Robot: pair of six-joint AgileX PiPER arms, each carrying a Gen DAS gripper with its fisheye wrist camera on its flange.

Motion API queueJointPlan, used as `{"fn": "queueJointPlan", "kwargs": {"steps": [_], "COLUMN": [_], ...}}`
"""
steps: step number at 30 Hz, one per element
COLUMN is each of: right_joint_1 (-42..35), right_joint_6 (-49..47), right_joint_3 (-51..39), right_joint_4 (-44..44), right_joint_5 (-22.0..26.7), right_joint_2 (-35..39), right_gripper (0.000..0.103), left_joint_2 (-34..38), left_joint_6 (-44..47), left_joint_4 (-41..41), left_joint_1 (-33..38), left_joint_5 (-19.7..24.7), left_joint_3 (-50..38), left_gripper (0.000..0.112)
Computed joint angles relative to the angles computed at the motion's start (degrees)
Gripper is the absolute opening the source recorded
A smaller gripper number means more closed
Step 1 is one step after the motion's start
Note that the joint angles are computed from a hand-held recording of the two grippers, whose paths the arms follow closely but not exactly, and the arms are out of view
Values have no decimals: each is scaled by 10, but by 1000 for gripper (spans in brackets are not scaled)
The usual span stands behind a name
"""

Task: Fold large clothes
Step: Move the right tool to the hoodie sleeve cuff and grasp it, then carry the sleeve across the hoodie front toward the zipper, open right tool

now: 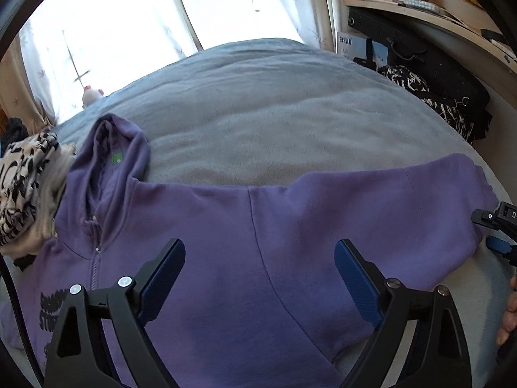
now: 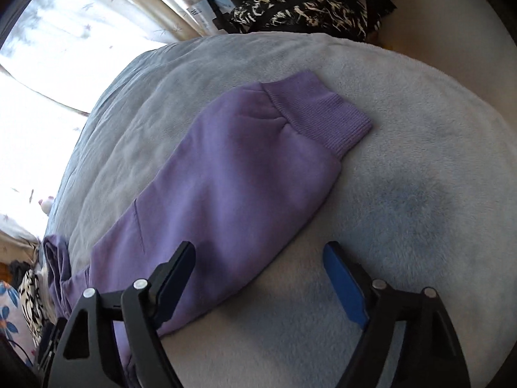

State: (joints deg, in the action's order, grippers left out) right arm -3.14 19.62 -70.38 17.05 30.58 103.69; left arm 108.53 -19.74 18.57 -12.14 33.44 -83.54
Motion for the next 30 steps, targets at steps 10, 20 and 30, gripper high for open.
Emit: {"fn": "queueJointPlan", "kwargs": {"steps": [10, 20, 30], "right_joint_1": [4, 184, 465], "right_joint_6": [-6, 91, 203], "right_joint_3": [-49, -35, -151], "right_joint_4": [11, -198, -406], "right_joint_5": [8, -45, 68], "right_joint_2": [38, -107, -8], "right_gripper": [12, 10, 13], "left_joint_2": [-2, -136, -232], "left_joint_6": [59, 138, 355], "left_joint_4": [-65, -110, -294], "left_joint_1": [21, 98, 297], "left_joint_5": [15, -7, 3], "left_joint_3": [10, 109, 193], "left_gripper": [61, 61, 61]}}
